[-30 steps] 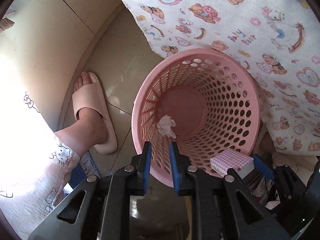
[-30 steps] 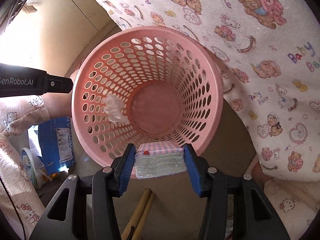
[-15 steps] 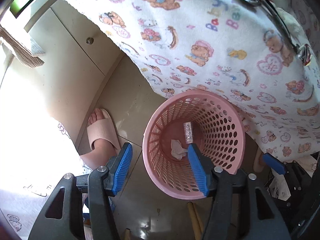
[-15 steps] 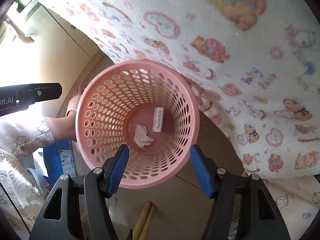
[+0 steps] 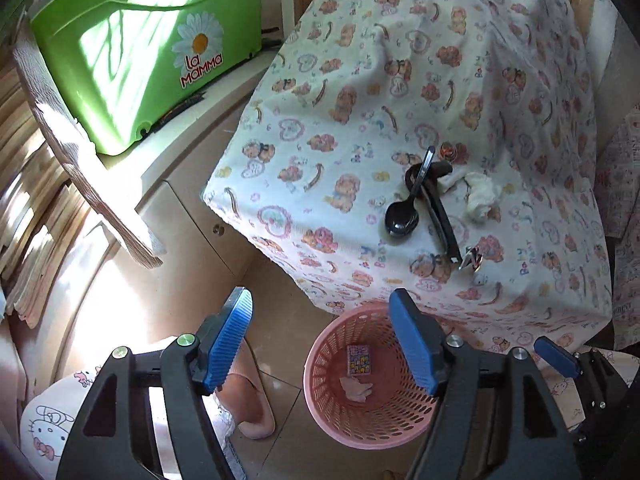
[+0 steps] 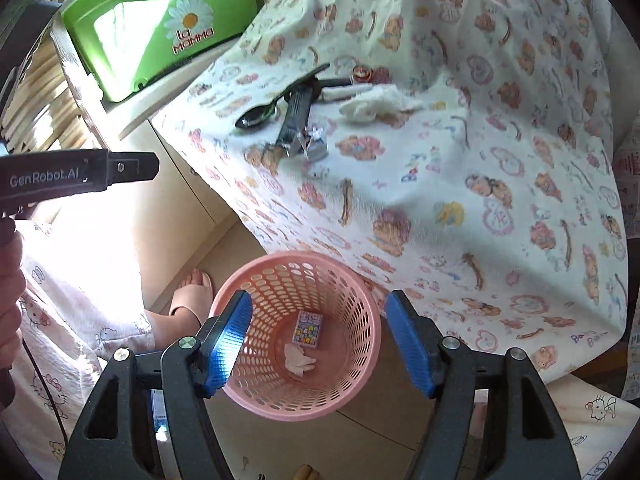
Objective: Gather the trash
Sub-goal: 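Raise both tools back toward the items on the table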
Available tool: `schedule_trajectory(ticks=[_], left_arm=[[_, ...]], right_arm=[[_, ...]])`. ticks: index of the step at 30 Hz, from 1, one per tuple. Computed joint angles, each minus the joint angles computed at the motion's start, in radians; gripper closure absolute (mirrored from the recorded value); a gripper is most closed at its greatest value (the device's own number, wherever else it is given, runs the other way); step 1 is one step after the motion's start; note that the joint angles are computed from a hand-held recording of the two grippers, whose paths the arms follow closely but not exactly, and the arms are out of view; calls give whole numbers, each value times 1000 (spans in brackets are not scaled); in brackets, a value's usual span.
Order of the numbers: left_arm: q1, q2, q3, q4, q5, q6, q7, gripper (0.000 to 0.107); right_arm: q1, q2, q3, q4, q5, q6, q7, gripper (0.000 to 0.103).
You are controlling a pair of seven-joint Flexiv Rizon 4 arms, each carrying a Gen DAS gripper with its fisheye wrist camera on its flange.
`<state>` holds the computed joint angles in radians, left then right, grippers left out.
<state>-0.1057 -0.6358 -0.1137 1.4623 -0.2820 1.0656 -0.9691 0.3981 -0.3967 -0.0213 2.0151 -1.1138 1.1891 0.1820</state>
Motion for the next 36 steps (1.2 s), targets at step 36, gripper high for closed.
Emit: schedule_trajectory(ticks=[36], left_arm=[[49,-43,-162,74,-36,416,137,11]], right_arm=[[-114,74,52,4,-389,-211,332,26]])
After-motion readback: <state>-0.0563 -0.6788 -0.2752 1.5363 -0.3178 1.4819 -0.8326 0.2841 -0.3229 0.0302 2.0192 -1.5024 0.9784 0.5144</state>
